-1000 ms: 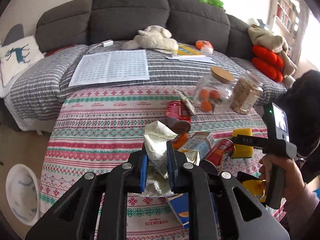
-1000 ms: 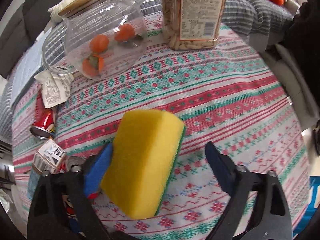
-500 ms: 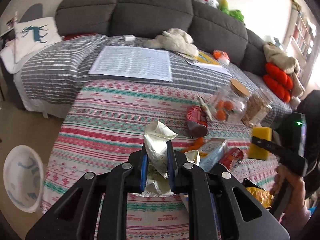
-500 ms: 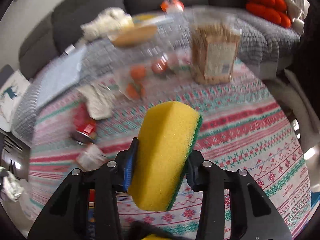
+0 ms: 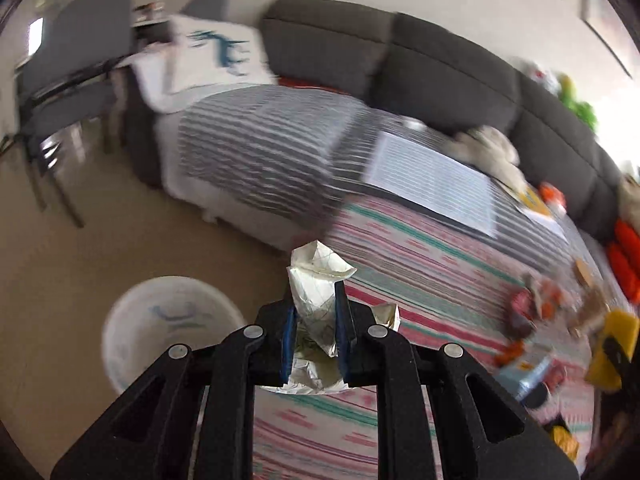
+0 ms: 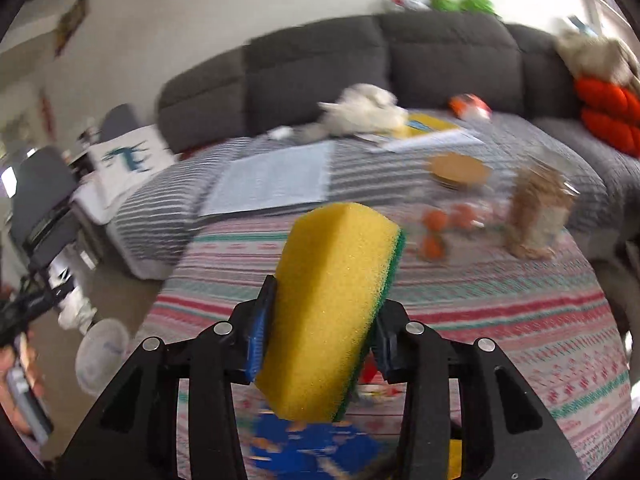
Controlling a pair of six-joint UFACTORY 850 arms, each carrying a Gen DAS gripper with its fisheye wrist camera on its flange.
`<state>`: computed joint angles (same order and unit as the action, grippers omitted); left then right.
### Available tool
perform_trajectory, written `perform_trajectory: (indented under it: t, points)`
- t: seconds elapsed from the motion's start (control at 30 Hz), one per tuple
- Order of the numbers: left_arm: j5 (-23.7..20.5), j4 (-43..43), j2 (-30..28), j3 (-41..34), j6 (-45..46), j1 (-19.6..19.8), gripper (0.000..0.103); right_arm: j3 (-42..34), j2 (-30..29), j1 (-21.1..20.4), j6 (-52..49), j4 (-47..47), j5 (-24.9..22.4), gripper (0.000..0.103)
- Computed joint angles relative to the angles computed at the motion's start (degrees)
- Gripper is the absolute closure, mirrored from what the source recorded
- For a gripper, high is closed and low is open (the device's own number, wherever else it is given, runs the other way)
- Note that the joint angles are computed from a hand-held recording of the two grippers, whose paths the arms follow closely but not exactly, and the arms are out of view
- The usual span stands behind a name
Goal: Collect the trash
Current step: 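Drop the tissue into the white bucket with the left tool while the right tool drops the sponge in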
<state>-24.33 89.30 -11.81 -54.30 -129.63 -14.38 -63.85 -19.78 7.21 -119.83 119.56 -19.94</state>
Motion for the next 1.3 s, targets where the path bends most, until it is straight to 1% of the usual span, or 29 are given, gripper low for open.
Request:
perform_trajectory:
  t: [0.07,0.13,0.2,0.23,0.33,0.37,0.4,0.43,0.47,0.6,0.63,0.7,0.77,0.83,0.9,1.0,1.1,1.17,1.2,1.23,1.27,1.3]
  points:
    - [0.26,0.01,0.68,1.04,-0.90,1.81,0.085,0.24,0.25,1.71,0.03,-0.66,-0.51,0.063]
    - [-1.46,-4.63,0.39,1.43,3.10,3.17,0.085,-0.25,-0.28,3.75,2.35,-3.01,-1.34,0.063]
    - [-0.35,-7.61,0.16,1.96,5.20,5.01,0.084,-0.95,-0.89,5.52,5.64,-5.61,-2.22,0.063]
    - [0.62,-9.83,-0.05,2.29,6.67,6.18,0.084,-1.35,-1.20,6.55,6.66,-6.27,-2.17,0.063]
    - [1.53,-15.67,-0.64,2.49,11.98,8.37,0.084,-3.24,-2.82,10.31,8.27,-7.75,-1.88,0.063]
    - [1.89,-17.35,-0.65,2.55,14.00,8.92,0.080,-3.83,-3.31,11.22,8.25,-7.98,-1.79,0.063]
    - [1.72,-19.05,-0.54,2.70,15.75,9.52,0.065,-4.51,-3.86,11.99,8.44,-8.35,-1.63,0.063]
    - [1.56,-19.26,-0.19,3.11,15.87,10.02,0.056,-5.56,-4.72,13.53,9.32,-9.39,-1.10,0.063]
    - [1.19,-18.50,0.58,3.80,14.59,10.38,0.044,-6.01,-5.16,14.61,9.72,-9.62,-0.77,0.063]
    - [2.99,-11.85,5.32,7.28,7.22,11.68,0.042,-8.67,-7.45,18.26,15.24,-14.03,0.05,0.063]
    - [2.47,-9.78,6.94,8.31,4.78,11.65,0.042,-9.75,-8.39,19.36,17.99,-16.36,0.13,0.063]
    - [-0.14,-7.38,9.49,9.71,1.60,11.08,0.038,-11.03,-9.65,21.00,20.95,-19.04,0.49,0.062]
    - [-3.86,-6.15,12.47,11.28,-0.72,10.39,0.036,-12.74,-11.07,22.68,24.48,-22.34,1.23,0.062]
    - [-5.89,-5.14,14.65,12.39,-2.67,10.38,0.036,-14.27,-12.48,24.22,27.97,-25.70,1.69,0.062]
    - [-7.09,-4.06,16.86,13.76,-4.87,10.75,0.035,-15.84,-13.81,25.89,32.35,-29.75,2.28,0.062]
    - [-7.74,-4.23,18.53,14.57,-5.73,11.61,0.035,-18.18,-15.78,27.63,37.68,-34.85,2.92,0.060]
    - [-7.82,-4.11,19.48,15.33,-6.69,12.62,0.035,-20.48,-17.79,29.79,42.19,-39.18,4.14,0.056]
    - [-6.59,-4.00,19.87,15.66,-7.09,13.53,0.035,-21.52,-18.75,30.56,44.08,-40.86,3.92,0.044]
    - [-6.26,-4.10,20.15,15.89,-7.03,13.74,0.035,-21.86,-19.02,30.91,44.93,-41.58,4.22,0.040]
    - [-5.97,-4.11,20.21,15.95,-6.95,13.94,0.035,-21.86,-19.06,31.36,45.21,-41.60,4.77,0.029]
    - [-5.83,-4.18,20.31,15.99,-6.72,14.09,0.035,-22.18,-19.26,31.54,46.12,-42.42,4.89,0.021]
    - [-5.79,-4.17,20.28,15.93,-6.66,14.09,0.035,-21.98,-19.04,31.72,46.73,-43.15,5.10,0.020]
